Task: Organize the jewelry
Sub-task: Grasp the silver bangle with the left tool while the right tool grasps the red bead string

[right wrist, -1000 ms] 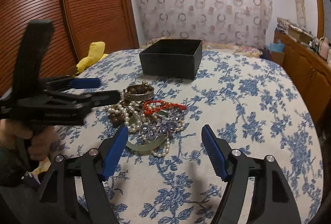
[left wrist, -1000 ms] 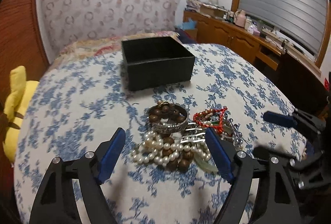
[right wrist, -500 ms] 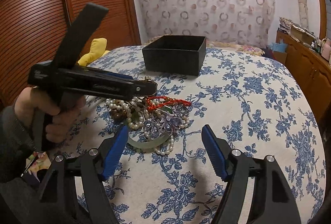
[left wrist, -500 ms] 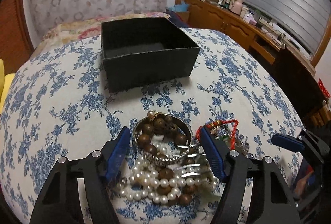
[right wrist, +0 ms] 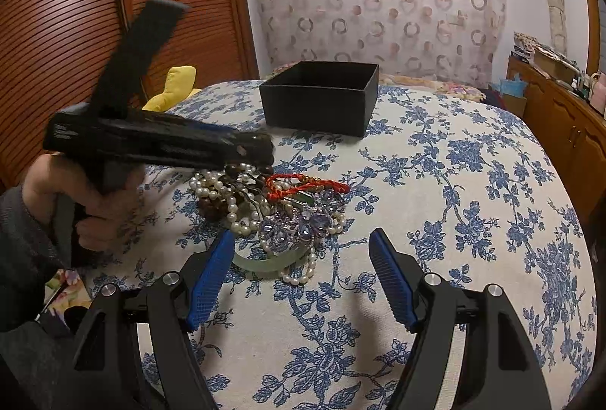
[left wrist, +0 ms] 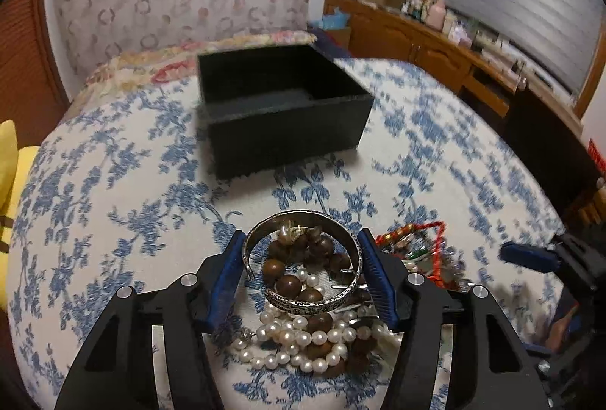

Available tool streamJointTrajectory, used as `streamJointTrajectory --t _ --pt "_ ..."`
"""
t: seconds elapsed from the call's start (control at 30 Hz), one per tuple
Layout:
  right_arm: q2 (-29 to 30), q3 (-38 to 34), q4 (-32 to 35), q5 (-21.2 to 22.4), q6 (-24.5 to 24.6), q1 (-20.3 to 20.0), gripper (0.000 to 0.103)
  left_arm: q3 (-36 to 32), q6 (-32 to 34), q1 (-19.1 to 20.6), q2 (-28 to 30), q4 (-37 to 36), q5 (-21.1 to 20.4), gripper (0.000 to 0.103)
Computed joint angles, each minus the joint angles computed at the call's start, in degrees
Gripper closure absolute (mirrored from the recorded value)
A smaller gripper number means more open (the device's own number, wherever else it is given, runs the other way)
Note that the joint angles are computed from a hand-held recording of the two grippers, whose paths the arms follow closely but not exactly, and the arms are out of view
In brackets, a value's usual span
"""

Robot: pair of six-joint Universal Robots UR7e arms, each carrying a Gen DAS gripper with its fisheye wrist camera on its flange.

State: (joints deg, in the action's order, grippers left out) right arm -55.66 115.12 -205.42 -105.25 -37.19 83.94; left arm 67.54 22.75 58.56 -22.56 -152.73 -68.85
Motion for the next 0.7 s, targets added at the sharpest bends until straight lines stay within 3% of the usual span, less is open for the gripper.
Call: streamJointTrajectory --t 0.3,0.5,0.7 --pt "0.12 -1.8 1.85 -0.37 -1.52 0.12 0.027 5.16 -1.07 0.69 -4.87 -6.1 -3.26 0.046" --pt "0.19 -4.19 7.42 -0.16 -1.43 0.35 0.051 6.68 -1.22 1.18 -6.02 -7.04 -3.17 0.046" --pt "0.44 -5.77 9.69 -0.12 -0.84 0.58 0.052 8.72 -1.17 1.33 -6.88 -8.32 -3.79 0.046"
